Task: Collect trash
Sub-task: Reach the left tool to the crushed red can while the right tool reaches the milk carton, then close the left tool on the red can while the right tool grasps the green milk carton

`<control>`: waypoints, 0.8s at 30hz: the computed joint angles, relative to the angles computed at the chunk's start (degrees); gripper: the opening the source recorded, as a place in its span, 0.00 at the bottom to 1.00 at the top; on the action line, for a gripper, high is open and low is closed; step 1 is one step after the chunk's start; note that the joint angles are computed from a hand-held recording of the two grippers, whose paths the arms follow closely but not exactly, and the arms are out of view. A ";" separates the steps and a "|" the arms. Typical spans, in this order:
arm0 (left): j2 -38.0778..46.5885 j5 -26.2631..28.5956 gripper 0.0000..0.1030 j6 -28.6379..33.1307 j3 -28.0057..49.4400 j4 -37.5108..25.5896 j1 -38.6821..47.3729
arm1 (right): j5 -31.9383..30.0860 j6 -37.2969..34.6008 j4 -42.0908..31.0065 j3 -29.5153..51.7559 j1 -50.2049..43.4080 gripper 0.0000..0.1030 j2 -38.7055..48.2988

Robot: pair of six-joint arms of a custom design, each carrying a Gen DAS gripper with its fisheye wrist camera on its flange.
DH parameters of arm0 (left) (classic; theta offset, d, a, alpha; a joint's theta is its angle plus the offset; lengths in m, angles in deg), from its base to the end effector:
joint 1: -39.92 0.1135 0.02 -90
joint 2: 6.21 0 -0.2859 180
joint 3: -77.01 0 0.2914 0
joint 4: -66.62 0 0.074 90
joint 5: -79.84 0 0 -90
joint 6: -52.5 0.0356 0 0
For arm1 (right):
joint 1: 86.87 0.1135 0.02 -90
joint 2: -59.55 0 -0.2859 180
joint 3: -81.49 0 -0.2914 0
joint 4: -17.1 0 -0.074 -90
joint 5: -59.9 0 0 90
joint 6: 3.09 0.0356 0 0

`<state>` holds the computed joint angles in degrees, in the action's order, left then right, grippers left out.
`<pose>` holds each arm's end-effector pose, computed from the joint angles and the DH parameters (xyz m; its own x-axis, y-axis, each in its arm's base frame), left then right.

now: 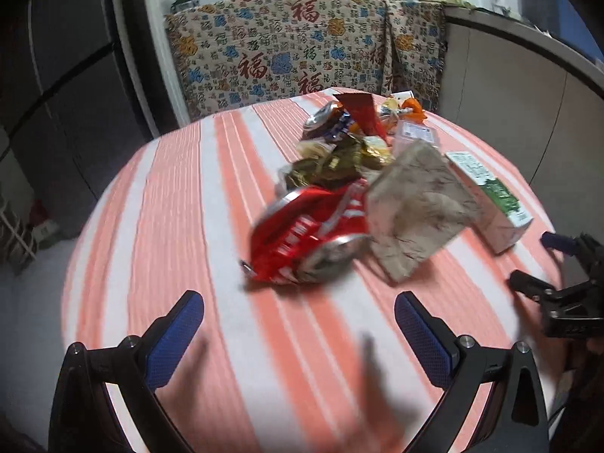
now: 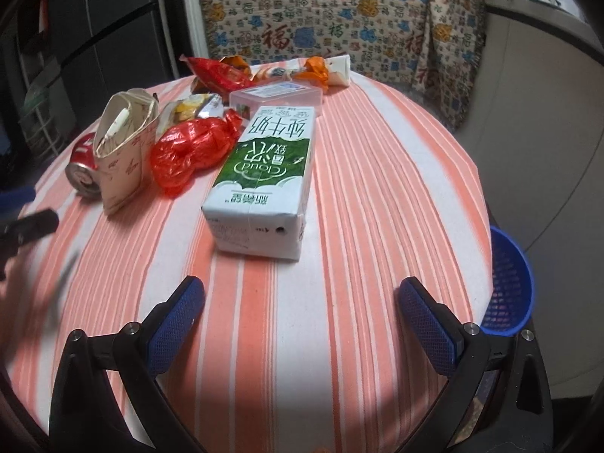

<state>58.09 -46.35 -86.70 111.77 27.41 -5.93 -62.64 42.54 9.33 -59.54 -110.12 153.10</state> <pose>0.1452 -0.1194 0.1317 -0.7497 -0.1048 -0.6534 -0.2104 0.9739 0.0852 0.2417 -0.0830 0.0692 -0.6541 -0.3606 -0.6649 -0.4952 0.8686 0.0161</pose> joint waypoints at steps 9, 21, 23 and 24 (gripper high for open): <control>-6.23 17.11 1.00 33.21 -3.14 12.48 16.16 | -0.68 -3.83 -2.03 0.03 -0.51 1.00 -0.44; 4.60 22.75 0.46 38.81 -1.39 17.34 20.25 | -1.77 -5.75 -7.59 4.02 -2.88 1.00 -0.20; 0.76 23.17 0.45 35.07 -3.03 15.70 20.83 | -2.44 -5.52 -9.49 5.70 -3.08 1.00 -0.11; -1.34 22.23 0.45 32.78 -3.96 14.93 20.49 | -2.83 -5.21 -10.61 6.66 -2.97 1.00 -0.33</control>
